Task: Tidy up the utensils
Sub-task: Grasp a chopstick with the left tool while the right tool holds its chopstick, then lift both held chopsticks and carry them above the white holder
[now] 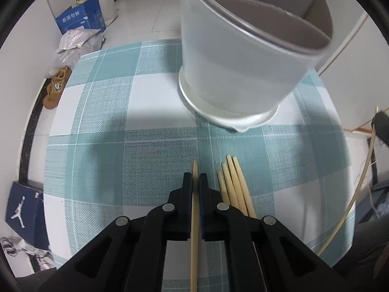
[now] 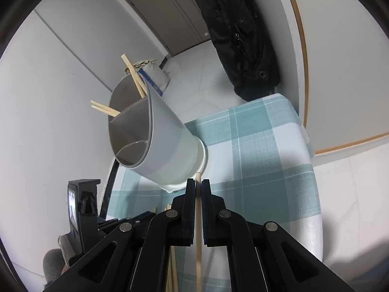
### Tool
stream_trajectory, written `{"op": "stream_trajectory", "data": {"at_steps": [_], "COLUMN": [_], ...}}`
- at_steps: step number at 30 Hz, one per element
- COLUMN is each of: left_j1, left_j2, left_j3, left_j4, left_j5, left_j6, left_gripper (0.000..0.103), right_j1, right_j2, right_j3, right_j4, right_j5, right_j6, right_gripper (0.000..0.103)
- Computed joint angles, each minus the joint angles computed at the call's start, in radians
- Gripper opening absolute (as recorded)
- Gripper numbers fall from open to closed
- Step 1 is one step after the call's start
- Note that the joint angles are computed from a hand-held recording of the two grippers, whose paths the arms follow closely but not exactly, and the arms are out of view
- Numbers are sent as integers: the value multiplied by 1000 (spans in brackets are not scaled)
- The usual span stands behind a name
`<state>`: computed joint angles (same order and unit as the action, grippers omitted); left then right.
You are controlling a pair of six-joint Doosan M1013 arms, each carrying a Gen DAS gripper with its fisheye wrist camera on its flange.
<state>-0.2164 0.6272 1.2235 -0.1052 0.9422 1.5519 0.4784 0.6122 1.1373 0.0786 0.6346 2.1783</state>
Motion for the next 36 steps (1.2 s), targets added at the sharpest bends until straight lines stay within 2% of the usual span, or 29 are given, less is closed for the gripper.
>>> {"op": "stream_trajectory", "data": {"at_steps": [8, 13, 15, 18, 24, 30, 36], "left_j1": [10, 6, -2, 6, 6, 0, -2], "left_j2": [-59, -125, -141, -147, -170, -180, -189], "left_j3": [58, 143, 169, 179, 197, 201, 198], "left_j4": [-92, -175, -169, -219, -231, -216, -196], "left_j5": [-163, -342, -397, -413, -454, -468, -469], "left_j6": [32, 117, 128, 178, 224, 258, 250], "left_gripper": [1, 1, 1, 1, 1, 1, 1], "right_j1": [4, 15, 21, 30, 55, 81, 89], "right_j2": [-1, -13, -19, -31, -52, -55, -66], "right_j3": [-2, 17, 24, 40, 59, 60, 71], "right_j4": [-21, -56, -87, -134, -246, -390, -447], "right_j5": [-19, -67, -86, -119, -173, -180, -196], "right_j6": [2, 11, 28, 58, 111, 183, 237], "right_gripper": [4, 4, 4, 4, 4, 4, 4]}}
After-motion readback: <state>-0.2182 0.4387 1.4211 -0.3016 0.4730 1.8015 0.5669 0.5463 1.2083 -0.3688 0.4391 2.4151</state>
